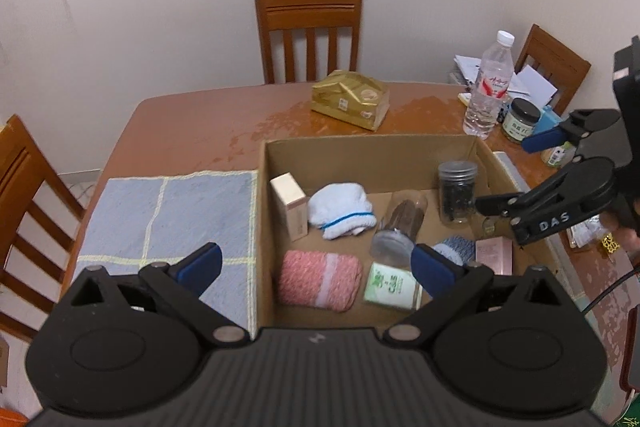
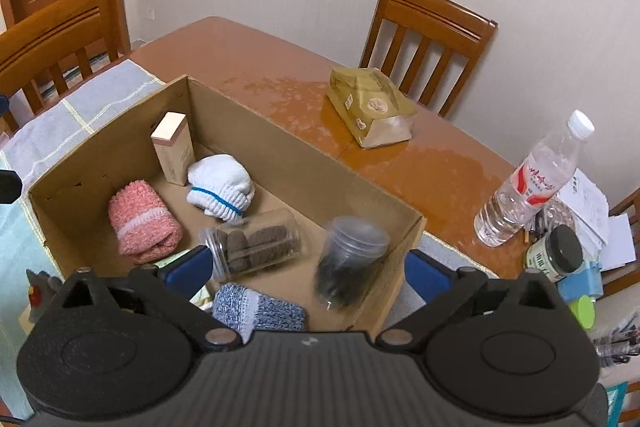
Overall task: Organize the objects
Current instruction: 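Open both tools to drop the jar and white sock into the box, then move the right tool to the green MEDICAL swab tub while the left tool reaches the capsule bottle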
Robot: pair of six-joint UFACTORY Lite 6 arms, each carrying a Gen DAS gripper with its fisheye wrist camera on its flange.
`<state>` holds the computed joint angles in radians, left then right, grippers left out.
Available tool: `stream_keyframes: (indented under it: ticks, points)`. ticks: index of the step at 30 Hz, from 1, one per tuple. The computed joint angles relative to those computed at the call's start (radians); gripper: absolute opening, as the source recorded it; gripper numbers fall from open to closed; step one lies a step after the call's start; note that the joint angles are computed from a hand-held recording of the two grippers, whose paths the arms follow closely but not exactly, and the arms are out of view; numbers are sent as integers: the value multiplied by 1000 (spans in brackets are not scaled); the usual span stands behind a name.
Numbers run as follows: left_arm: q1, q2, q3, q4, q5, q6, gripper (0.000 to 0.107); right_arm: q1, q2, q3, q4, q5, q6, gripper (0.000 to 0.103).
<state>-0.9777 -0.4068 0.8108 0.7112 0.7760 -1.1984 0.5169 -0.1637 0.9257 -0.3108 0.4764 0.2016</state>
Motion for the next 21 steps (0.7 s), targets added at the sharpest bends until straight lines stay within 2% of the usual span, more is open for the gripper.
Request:
stream_keyframes:
  ticks: [6,11,16,21]
  points:
    - [-115,-53,-53,34,83,-139,101,73,-123,-60,-62,85,69,103]
    - [-284,-105,-154,83,154,-364,101,156,-313,-198,-151,139,196,103]
    - [-504,-112,-207,98,269,-583,101,321,-535,-354,-260,284,392,103]
    - [-653,-70,-250,74,291,-728,101,494,-711,-471,-232,408,504,103]
